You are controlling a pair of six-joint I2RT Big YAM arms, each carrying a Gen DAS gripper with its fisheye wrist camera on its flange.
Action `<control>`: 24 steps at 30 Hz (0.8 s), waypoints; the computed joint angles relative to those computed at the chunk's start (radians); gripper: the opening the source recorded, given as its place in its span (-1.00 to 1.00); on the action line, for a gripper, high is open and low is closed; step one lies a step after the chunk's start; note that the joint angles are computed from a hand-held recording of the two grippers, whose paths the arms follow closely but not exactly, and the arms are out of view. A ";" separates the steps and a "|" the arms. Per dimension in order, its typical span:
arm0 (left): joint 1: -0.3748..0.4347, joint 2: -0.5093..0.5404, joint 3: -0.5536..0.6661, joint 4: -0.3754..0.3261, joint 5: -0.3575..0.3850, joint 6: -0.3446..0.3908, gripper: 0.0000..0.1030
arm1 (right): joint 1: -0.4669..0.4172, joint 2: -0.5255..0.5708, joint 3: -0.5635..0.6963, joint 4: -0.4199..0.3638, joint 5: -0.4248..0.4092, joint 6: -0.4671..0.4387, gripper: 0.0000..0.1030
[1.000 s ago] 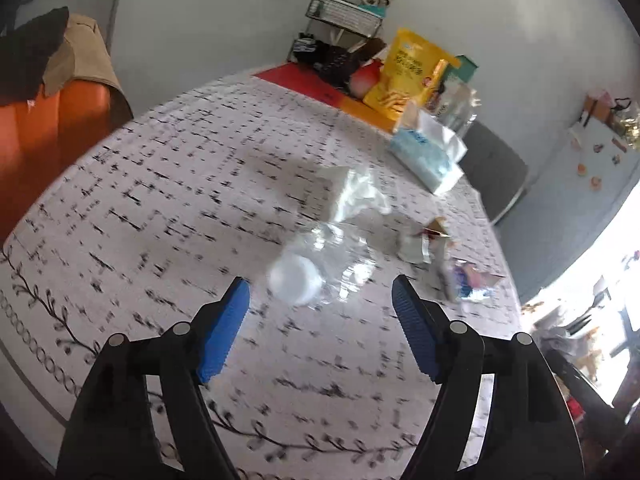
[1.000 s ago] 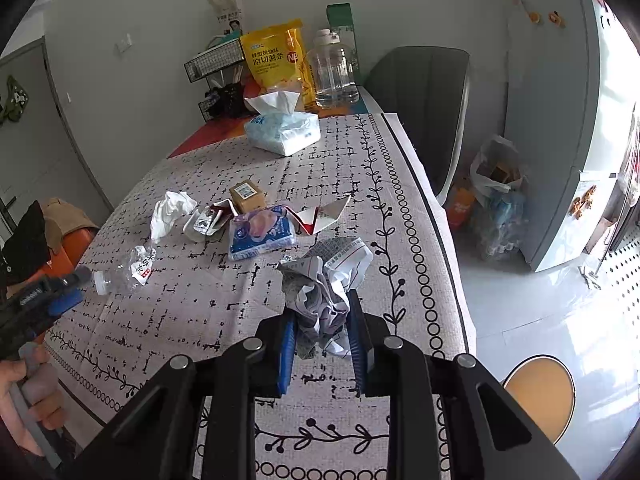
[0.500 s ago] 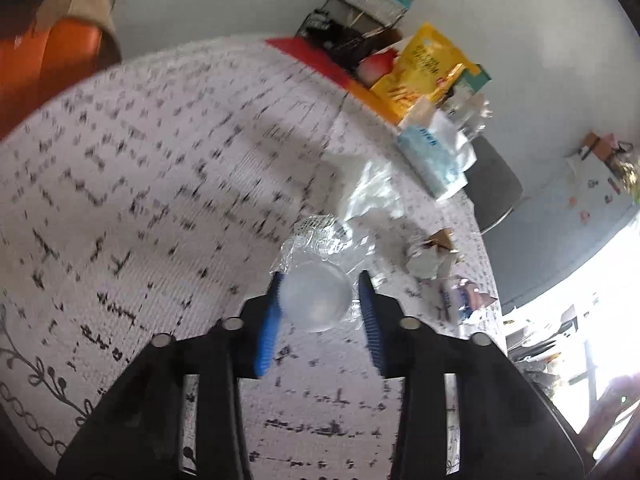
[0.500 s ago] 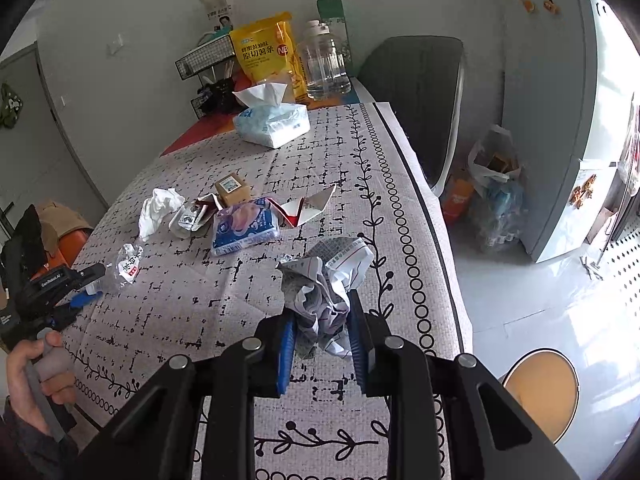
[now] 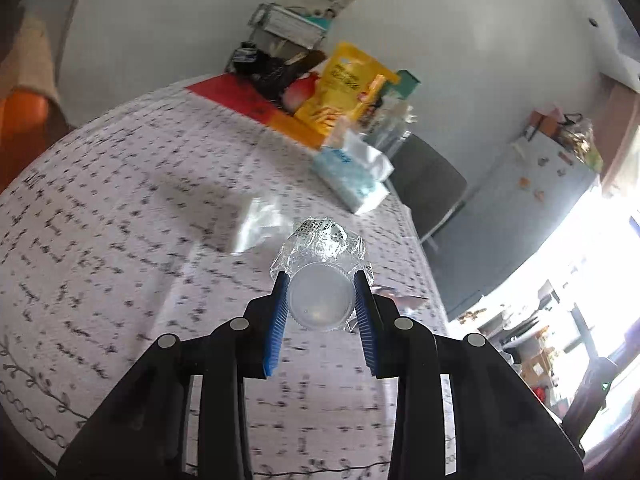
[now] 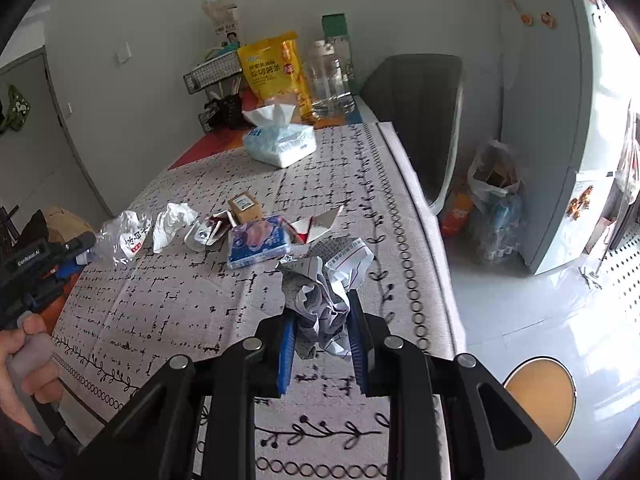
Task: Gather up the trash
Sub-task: 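Carry the bottle and foil wrapper over the trash bin with both grippers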
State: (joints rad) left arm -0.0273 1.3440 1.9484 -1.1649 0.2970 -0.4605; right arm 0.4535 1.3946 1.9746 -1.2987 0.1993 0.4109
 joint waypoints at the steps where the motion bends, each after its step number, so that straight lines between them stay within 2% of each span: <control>1: -0.011 0.001 0.003 0.004 -0.002 0.001 -0.38 | -0.005 -0.008 -0.005 0.000 0.002 0.004 -0.53; 12: -0.188 0.083 0.106 0.014 -0.002 0.004 -0.38 | -0.120 -0.133 -0.074 -0.050 0.072 0.037 -0.53; 24: -0.376 0.179 0.233 -0.012 -0.032 0.028 -0.38 | -0.310 -0.262 -0.202 -0.070 0.046 0.051 -0.53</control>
